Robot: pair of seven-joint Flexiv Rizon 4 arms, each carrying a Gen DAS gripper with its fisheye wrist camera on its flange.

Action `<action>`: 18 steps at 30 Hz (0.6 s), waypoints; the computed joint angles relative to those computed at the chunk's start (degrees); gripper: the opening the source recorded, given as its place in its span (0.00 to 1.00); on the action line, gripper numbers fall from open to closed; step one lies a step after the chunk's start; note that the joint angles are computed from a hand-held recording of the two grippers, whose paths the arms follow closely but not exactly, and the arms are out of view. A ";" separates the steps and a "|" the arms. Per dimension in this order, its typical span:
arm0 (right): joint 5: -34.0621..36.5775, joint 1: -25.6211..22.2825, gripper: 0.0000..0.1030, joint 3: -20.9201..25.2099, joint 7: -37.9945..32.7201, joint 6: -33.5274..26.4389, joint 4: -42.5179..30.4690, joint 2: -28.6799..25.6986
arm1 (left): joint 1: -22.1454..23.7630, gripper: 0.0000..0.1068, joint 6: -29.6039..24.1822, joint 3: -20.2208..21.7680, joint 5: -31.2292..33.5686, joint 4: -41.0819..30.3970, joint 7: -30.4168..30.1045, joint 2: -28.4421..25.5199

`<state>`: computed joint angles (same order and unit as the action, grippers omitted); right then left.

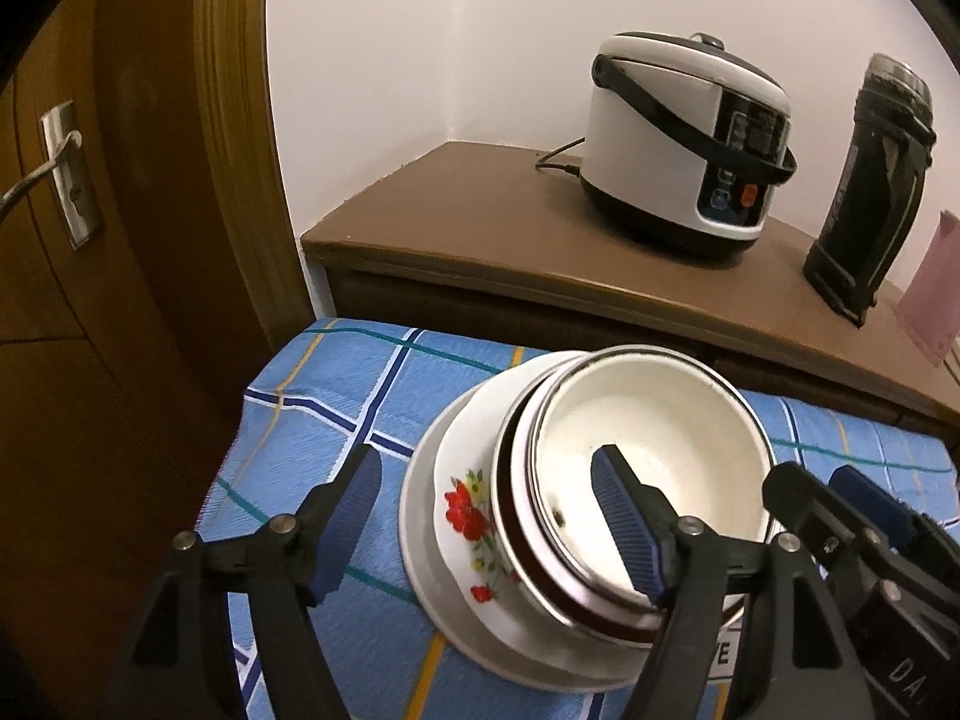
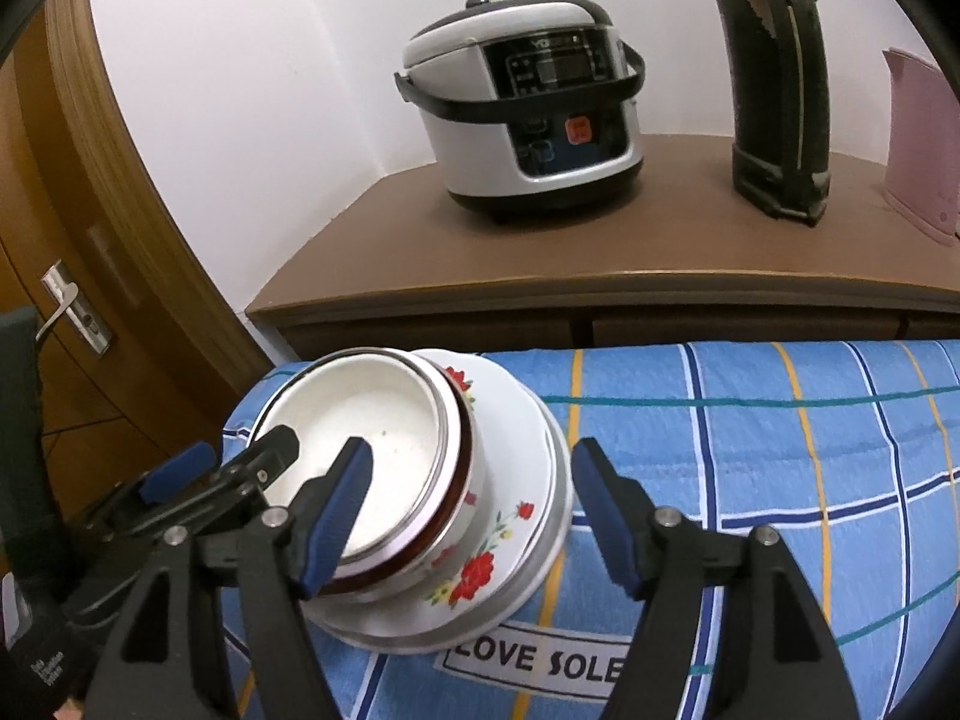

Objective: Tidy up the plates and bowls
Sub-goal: 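Open both grippers and release the bowls on the plates, then withdraw both grippers away from the bowl and plate stack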

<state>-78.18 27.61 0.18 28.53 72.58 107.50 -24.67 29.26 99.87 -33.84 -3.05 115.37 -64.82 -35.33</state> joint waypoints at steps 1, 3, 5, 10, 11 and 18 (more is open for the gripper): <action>0.03 0.05 0.68 0.07 0.04 -0.11 0.13 0.14 | -0.01 0.70 0.21 0.14 0.11 0.23 0.00 0.12; 0.08 0.17 0.69 0.24 -0.09 -0.46 0.39 0.41 | 0.70 0.70 0.52 -0.38 0.27 0.91 -0.29 0.31; -0.33 0.29 0.73 0.25 0.41 -0.75 0.65 0.69 | 2.28 0.70 0.88 -1.86 0.73 1.64 -0.57 0.25; -4.61 0.10 0.75 0.53 4.19 -1.55 1.69 2.04 | 3.70 0.71 4.17 -2.56 3.46 3.31 -1.94 0.59; -5.18 0.00 0.77 0.85 4.60 -2.16 1.82 2.25 | 4.14 0.71 4.63 -2.83 4.23 3.53 -2.46 0.61; -11.92 -1.81 0.89 2.59 10.72 -3.93 3.17 3.99 | 4.51 0.78 6.58 -1.95 8.00 4.24 -6.30 1.28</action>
<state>-90.10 25.80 2.77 39.26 68.65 110.67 -20.68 33.77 106.45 -35.79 4.95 119.61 -71.12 -34.05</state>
